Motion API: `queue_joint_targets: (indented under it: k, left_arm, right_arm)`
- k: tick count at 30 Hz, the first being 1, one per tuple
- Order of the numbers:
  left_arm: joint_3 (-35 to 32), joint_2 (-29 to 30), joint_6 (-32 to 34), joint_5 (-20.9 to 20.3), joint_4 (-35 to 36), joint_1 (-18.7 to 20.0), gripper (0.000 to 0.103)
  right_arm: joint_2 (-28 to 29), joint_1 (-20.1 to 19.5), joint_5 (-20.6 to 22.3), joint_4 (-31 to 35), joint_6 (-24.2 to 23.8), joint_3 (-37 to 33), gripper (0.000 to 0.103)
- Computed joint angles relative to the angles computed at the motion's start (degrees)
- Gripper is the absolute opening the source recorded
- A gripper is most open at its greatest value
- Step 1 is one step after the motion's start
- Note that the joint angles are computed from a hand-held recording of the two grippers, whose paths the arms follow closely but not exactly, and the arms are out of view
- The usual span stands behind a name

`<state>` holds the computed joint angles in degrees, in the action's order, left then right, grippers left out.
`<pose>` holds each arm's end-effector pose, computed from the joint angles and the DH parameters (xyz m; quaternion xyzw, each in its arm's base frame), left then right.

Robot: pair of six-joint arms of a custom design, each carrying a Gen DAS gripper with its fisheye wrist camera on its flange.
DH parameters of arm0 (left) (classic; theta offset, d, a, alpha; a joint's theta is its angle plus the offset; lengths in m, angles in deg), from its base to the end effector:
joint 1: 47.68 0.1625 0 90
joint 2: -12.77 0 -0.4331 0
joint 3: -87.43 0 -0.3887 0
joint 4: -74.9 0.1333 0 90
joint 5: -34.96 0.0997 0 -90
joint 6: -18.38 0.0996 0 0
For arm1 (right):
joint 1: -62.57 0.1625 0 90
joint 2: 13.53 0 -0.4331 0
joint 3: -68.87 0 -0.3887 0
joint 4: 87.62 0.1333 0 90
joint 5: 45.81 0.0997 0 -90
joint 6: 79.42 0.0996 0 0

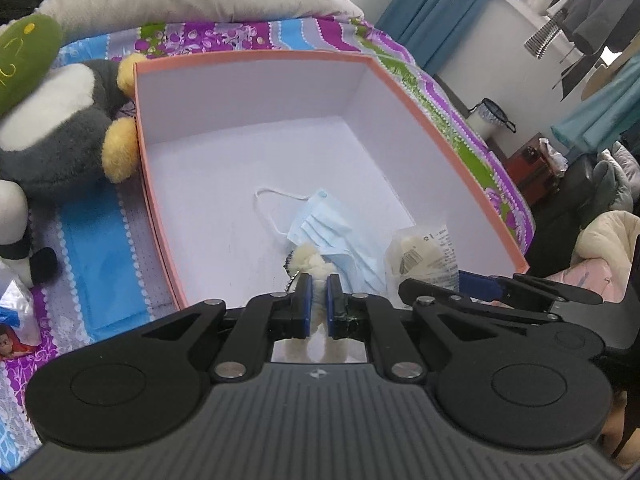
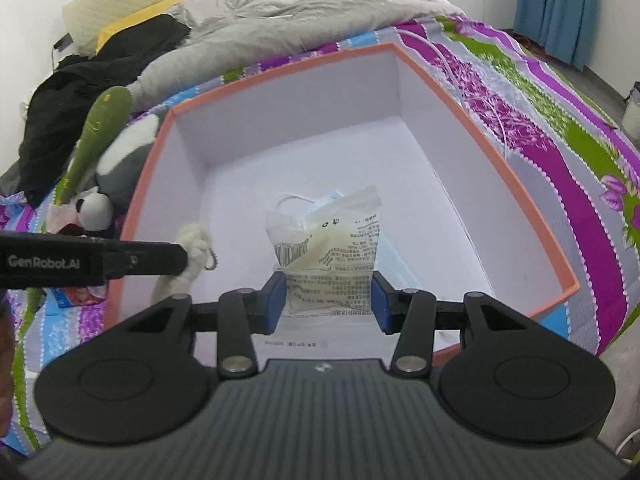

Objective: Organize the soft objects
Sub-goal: 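Open both tools, dropping the scrunchie and snack bag into the box, then withdraw both tools from the orange box back toward the pile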

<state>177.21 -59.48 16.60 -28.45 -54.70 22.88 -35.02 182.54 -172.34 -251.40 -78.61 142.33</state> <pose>-0.0415 -0.6519 0.4128 0.1031 0.9506 -0.2247 0.1876 0.4461 -0.6255 -0.0223 0.1773 -0.9174 0.2549 0.2490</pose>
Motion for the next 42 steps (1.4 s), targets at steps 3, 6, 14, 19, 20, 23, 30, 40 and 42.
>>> queue_joint_targets:
  k: [3, 6, 14, 19, 20, 23, 30, 40, 42]
  left_arm:
    - [0.1, 0.2, -0.8, 2.0, 0.0, -0.3, 0.01]
    - [0.6, -0.3, -0.7, 1.6, -0.3, -0.3, 0.03]
    - [3.5, -4.8, 2.1, 3.0, -4.2, -2.5, 0.032]
    - [5.7, -9.1, 4.1, 4.0, -7.1, -4.6, 0.032]
    - [6.2, -10.1, 4.6, 4.2, -7.7, -5.1, 0.032]
    - [8.3, -13.2, 6.3, 5.8, -9.3, -7.0, 0.032]
    - [13.8, -21.7, 7.9, 9.3, -13.0, -11.1, 0.032]
    - [19.1, -32.5, 8.3, 15.5, -14.1, -15.4, 0.032]
    - [20.1, -34.2, 8.4, 16.9, -13.7, -16.4, 0.032]
  right_arm:
    - [-0.3, -0.3, 0.9, 0.5, 0.0, 0.3, 0.05]
    - [-0.4, -0.1, 0.5, 0.4, -0.5, 0.2, 0.06]
    - [-1.1, 1.9, 0.7, -4.8, -3.3, 1.4, 0.062]
    - [-1.7, 4.2, 1.0, -9.6, -5.6, 2.1, 0.062]
    - [-1.8, 4.6, 1.2, -10.5, -6.0, 2.3, 0.062]
    - [-2.0, 6.3, 1.8, -13.3, -7.7, 2.7, 0.062]
    - [-2.3, 9.5, 4.1, -18.5, -10.0, 4.2, 0.062]
    - [-1.4, 12.6, 6.3, -22.4, -10.3, 5.7, 0.062]
    - [-1.1, 13.0, 7.1, -22.0, -9.7, 5.9, 0.062]
